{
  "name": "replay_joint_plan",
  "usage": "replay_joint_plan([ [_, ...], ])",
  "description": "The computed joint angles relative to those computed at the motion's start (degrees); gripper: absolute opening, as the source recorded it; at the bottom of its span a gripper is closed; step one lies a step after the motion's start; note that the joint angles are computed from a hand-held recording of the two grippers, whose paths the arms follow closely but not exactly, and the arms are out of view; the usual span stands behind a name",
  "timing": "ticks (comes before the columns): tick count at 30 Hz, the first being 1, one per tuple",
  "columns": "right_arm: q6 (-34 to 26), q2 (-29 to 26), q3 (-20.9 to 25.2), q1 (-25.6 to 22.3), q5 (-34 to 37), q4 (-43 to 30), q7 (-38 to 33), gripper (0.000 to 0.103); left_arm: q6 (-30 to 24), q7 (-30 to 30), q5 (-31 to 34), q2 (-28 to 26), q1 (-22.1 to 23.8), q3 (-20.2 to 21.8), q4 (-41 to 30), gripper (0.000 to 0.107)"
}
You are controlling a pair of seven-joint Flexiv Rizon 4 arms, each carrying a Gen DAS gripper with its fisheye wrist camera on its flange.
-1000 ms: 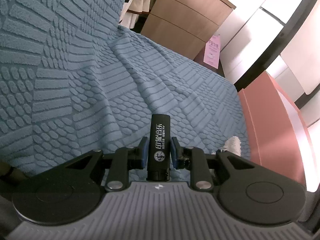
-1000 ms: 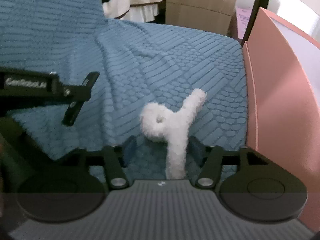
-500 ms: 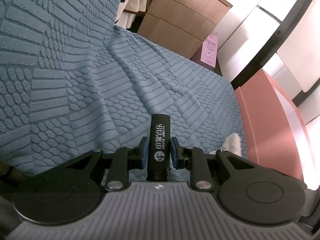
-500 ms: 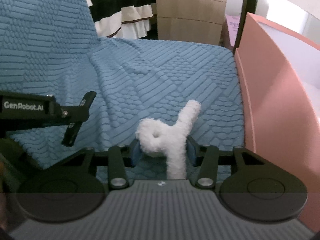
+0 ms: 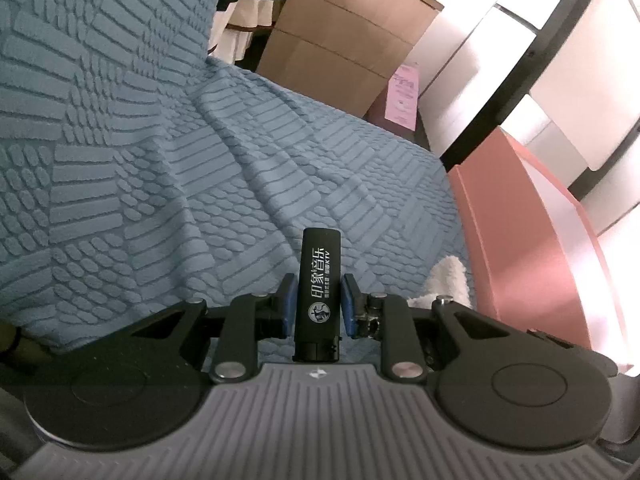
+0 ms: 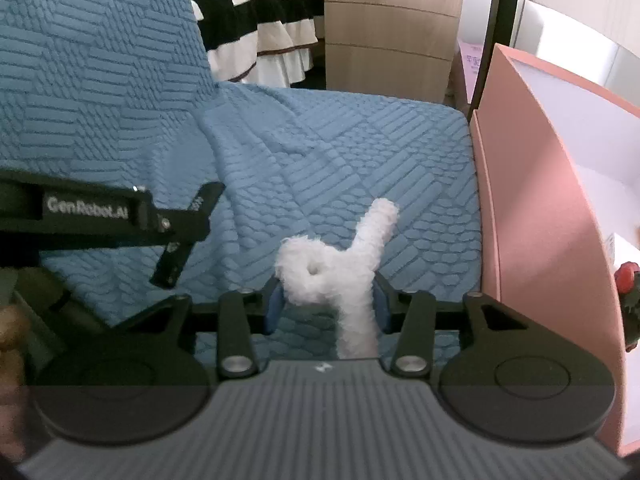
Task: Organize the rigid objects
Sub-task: 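Close the left gripper on the USB stick while right grips the white toy, then lift and carry the USB stick and white toy over the pink box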
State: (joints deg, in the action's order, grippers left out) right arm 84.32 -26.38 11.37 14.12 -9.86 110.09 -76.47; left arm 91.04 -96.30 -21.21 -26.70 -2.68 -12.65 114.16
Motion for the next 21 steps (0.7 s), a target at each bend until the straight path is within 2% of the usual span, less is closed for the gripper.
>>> replay_joint_plan([
  [5,-1.6,0.6,2.8,-2.1,1.6,-0.7,-2.6,0.046,0.7,0.7,-0.3,1.5,1.1,-1.8,1.3,0.027],
  [7,-1.9,1.1,2.3,-1.8,1.8,-0.8,-2.8,0.046,1.4,0.8,-0.8,2.1,2.0,-3.1,2.0,0.027],
  [17,-5.9,4.0,3.5,-3.1,5.8,-2.2,-5.6,0.046,0.6,0.9,-2.0,4.8,2.0,-3.6,1.7,0.027],
  [21,-7.2,5.7,3.6,-3.4,7.5,-3.2,-7.2,0.046,-1.1,1.0,-2.6,5.6,0.4,-2.2,0.0,0.027],
])
